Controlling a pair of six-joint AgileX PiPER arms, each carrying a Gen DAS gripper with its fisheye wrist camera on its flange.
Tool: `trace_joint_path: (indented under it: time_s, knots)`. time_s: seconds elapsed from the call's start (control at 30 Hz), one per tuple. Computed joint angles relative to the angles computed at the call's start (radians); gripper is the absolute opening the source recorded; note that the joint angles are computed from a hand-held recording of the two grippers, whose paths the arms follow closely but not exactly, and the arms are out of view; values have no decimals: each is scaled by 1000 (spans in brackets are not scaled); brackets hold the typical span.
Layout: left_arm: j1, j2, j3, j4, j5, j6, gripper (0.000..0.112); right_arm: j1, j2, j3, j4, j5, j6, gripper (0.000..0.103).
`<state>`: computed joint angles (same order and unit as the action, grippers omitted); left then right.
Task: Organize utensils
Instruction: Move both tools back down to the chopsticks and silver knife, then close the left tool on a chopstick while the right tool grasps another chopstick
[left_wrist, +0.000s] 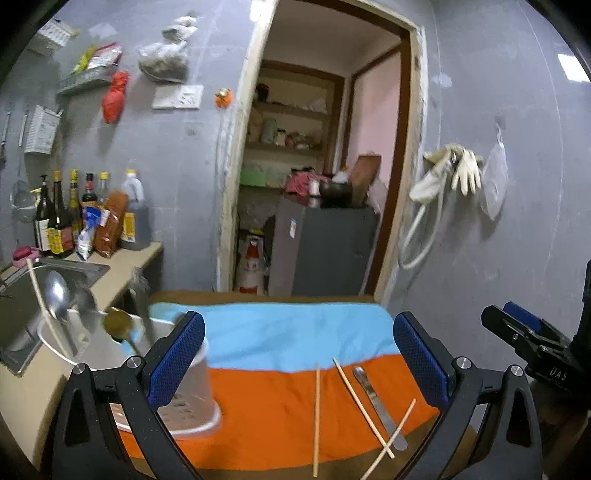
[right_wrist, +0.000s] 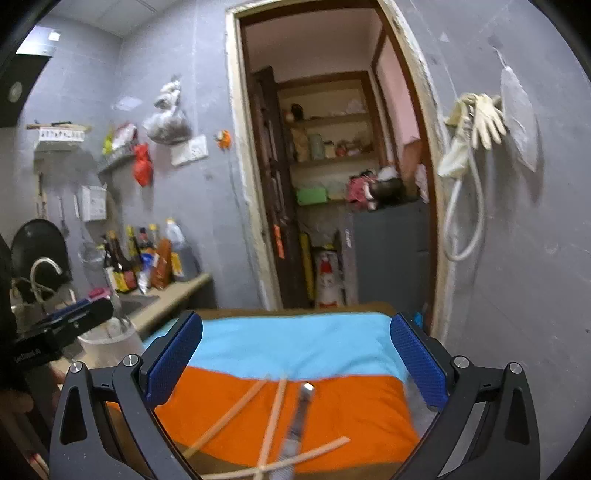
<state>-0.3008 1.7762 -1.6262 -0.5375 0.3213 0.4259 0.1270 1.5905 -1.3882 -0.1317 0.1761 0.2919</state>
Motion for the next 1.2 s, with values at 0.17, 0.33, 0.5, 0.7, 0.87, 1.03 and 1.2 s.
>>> trace_joint_path:
  time_s: [0.17,0.33,0.5,0.7,0.87,1.03,1.2]
  knots:
    - [-37,47,-6,65,14,-41,100,-47,-7,62,115,37,-110,103]
    - [-62,122,-71,155,72,-128,100,-82,41,48,288,134,-247,103]
    - [-69,189,-127,218,112,-204,100,-92,101,3,393,220,-342,102]
    - [-55,276,-220,188,205,-183,100,-111,182,-71,506,352,-420,78]
    - [-38,360,-341,177,315,-196,96,-127,243,-127,565,473,-434,50]
    - [-19,472,-538,152,493,-190,61,-127,278,-168,619,527,-462,38]
    - [-12,593,-750,167,654,-235,48,-125,336,-252,630,571,-444,30]
